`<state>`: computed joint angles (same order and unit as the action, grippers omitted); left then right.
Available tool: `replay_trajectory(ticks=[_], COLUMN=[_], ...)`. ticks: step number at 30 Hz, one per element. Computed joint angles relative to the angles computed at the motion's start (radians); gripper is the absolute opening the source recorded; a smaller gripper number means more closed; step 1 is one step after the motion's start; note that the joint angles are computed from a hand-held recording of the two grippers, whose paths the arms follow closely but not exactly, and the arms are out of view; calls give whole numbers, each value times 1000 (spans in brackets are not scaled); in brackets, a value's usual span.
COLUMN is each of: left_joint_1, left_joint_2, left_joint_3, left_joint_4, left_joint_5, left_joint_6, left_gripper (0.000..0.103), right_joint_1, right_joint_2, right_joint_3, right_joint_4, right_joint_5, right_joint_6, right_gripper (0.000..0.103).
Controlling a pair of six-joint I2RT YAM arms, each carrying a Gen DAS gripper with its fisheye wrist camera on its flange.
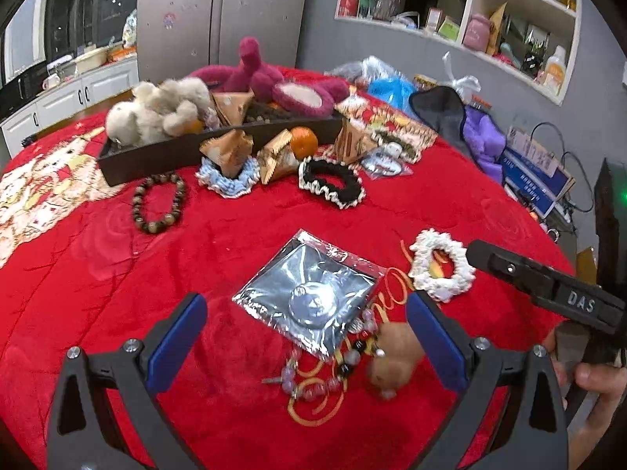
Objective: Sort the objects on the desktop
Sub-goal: 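Move the left tool toward the clear bag with silver disc while the right tool approaches the white scrunchie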
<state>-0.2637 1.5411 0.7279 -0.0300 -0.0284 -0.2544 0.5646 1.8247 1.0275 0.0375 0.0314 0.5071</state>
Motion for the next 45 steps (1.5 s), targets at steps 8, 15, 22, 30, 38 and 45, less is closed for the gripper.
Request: replay_trajectory(ticks=[8, 15, 22, 30, 38, 45], left_joint_1=[21, 20, 16, 30, 18, -14], left_joint_2=[176, 214, 208, 176, 191, 184], left_joint_3=[107, 126, 120, 86, 103, 97], left_joint_4=[-16, -5, -2, 18, 2, 14], left_joint_5=[32, -1, -13, 38, -16, -74], left_joint_6=[12, 19, 9, 28, 14, 41], left_gripper=[102, 102, 102, 102, 96, 70], right_joint_1=[-11, 26, 29, 36, 36, 38], right_joint_2=[105, 180, 185, 195, 193, 191], right_joint_3=[85, 204, 211, 229, 226, 223], right_joint_4=[-40, -153, -165, -185, -183, -177], right_joint_5=[11, 106, 120, 134, 135, 137], right_joint_6=[-43, -105, -111, -116, -117, -114], right_gripper=[95, 103, 103, 103, 103, 101])
